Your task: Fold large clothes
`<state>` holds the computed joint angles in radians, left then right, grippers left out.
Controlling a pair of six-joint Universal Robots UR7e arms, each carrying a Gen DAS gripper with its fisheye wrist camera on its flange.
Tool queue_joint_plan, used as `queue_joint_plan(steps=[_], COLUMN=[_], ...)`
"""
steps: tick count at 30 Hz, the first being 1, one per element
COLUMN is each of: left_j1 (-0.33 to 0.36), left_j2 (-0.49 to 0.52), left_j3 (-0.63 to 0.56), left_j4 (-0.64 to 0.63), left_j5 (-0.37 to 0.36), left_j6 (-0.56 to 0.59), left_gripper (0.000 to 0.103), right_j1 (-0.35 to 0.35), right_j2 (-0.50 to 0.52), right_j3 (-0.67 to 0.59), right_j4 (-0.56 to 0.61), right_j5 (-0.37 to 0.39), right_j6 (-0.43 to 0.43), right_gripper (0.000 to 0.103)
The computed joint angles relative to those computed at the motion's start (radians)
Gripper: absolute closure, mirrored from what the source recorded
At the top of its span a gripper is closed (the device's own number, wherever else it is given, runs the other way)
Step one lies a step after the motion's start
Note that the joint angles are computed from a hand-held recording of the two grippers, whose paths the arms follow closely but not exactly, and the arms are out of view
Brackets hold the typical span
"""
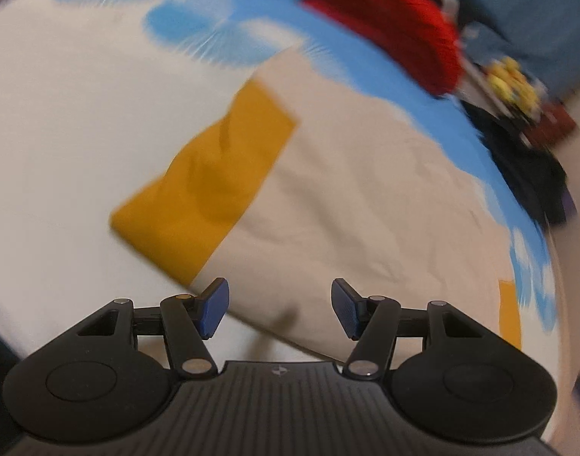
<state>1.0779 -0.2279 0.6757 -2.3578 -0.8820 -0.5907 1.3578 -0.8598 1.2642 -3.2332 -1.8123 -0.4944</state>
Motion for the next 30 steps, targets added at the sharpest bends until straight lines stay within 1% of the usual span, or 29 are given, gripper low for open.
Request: queue_joint_plan(steps=[2, 5, 8, 11, 14, 21, 25, 26, 27, 28, 29, 30], left_j1=[0.018, 0.038, 0.053, 0.066, 0.076, 0.082, 0.082, 0.083, 0.083, 0.084, 0.084, 0.083], left_j2=[0.016, 0.030, 0.040, 0.058, 0.075, 0.120, 0.159, 0.184, 0.197, 0.206, 0.218, 0.224], left_j3=[-0.044, -0.084, -0.108, -0.135, -0.152, -0.197, -0.257, -0.303, -0.329, -0.346, -0.367, -0.375], left_j4=[0.072, 0.137, 0.155, 0.149, 0.116, 0.002, -0.018, 0.001, 0.012, 0.009, -0.002, -0.015], left_j5=[-0.013, -0.020, -0.020, -0.011, 0.003, 0.047, 0.061, 0.064, 0.063, 0.054, 0.046, 0.044], left_j6=[-0.126, -0.266, -0.349, -0.401, -0.425, -0.394, -0.369, -0.358, -0.338, -0.310, -0.280, -0.249], left_gripper=[0.038, 0.037, 0.036, 0.035, 0.035, 0.035, 0.035, 0.040, 0.055, 0.063, 0.075, 0.081], right_j1=[-0.003, -0.007, -0.008, -0.009, -0.010, -0.009, -0.005, -0.003, -0.002, 0.000, 0.003, 0.005], right_j2=[-0.006, -0.013, -0.018, -0.021, -0.025, -0.024, -0.016, -0.013, -0.011, -0.008, -0.005, -0.003], right_j3=[0.004, 0.006, 0.012, 0.013, 0.017, 0.013, 0.007, 0.005, 0.003, 0.003, 0.002, 0.003], right_j4=[0.012, 0.031, 0.041, 0.051, 0.054, 0.062, 0.067, 0.068, 0.068, 0.068, 0.069, 0.069], right_j5=[0.010, 0.024, 0.030, 0.034, 0.036, 0.022, 0.010, 0.006, 0.005, 0.003, 0.002, 0.002], right_j6=[0.007, -0.004, -0.020, -0.033, -0.026, -0.014, -0.018, -0.020, -0.022, -0.024, -0.028, -0.031], right_gripper=[0.066, 0.066, 0.066, 0.066, 0.066, 0.066, 0.066, 0.066, 0.066, 0.066, 0.066, 0.066])
